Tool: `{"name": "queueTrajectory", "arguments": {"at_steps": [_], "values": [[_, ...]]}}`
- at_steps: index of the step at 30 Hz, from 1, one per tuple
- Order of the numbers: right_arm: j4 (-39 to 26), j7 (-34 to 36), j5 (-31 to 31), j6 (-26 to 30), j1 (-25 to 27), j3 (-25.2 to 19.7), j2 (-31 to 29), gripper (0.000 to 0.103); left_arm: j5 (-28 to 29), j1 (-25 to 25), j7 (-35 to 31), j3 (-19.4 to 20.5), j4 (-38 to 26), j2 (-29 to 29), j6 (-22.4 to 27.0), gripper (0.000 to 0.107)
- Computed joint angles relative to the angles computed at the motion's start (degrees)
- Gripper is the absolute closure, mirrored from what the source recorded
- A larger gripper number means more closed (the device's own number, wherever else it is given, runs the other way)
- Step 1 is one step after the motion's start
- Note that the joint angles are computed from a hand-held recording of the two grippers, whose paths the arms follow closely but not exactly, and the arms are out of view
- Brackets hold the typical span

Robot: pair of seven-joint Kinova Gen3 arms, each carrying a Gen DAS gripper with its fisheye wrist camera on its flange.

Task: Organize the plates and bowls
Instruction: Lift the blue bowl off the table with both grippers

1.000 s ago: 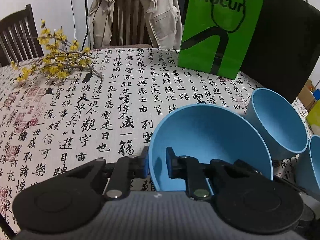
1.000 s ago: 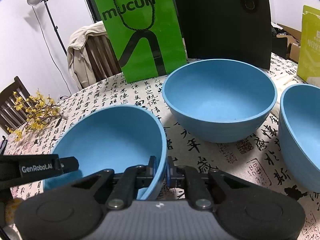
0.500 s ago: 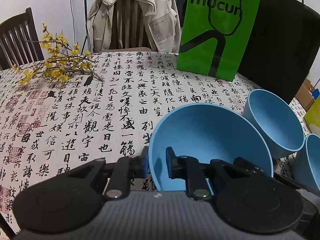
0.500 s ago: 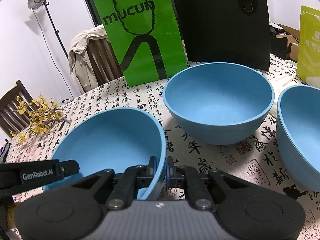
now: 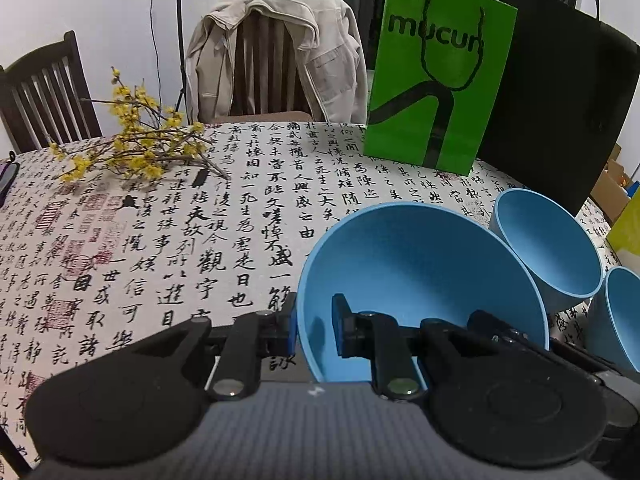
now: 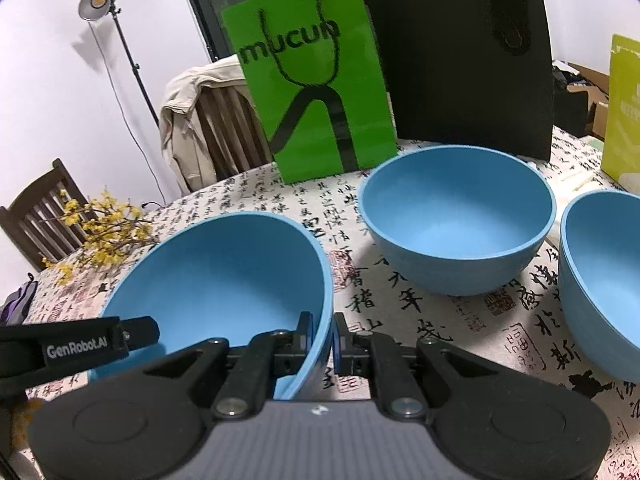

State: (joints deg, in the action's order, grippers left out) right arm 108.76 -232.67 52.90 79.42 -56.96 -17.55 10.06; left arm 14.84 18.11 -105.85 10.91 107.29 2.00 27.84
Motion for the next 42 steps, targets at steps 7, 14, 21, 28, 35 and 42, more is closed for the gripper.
{"name": "queueTrajectory", "arguments": {"at_steps": [7, 14, 21, 28, 35, 42], "values": [[-0.24, -0.04, 1.1, 0.3, -0.78, -0.63, -0.47, 0.094, 3.25, -1.01, -3.25, -1.07, 1.46, -2.46, 0.24, 0.09], [-1.2, 1.03, 1.99, 0.59, -1.35, -1.07, -0.51, 0.094, 5.92, -1.66, -5.93, -2.53, 2.69, -4.49, 0.69, 0.09], [-3.25, 3.19, 2.93, 1.41, -2.14, -0.8, 0.35, 0.094, 8.63, -2.51, -8.94, -4.42, 3.55, -6.67, 1.87, 0.09], [-4.98, 4.55, 3.21, 2.24, -3.05, -0.55, 0.66, 0.094, 11.63, -3.25, -12.27, -6.25, 3.97, -7.81, 3.28, 0.09], [-7.11, 5.5, 3.18, 3.76, -4.4, -0.36, 1.75, 0.094, 13.48, -4.03, -15.38, -7.47, 4.81, -9.23, 4.13, 0.09], [-9.47, 5.7, 3.58, 5.56, -6.18, 0.04, 2.82, 0.094, 17.43, -4.78, -20.26, -10.19, 5.63, -10.97, 6.12, 0.09]]}}
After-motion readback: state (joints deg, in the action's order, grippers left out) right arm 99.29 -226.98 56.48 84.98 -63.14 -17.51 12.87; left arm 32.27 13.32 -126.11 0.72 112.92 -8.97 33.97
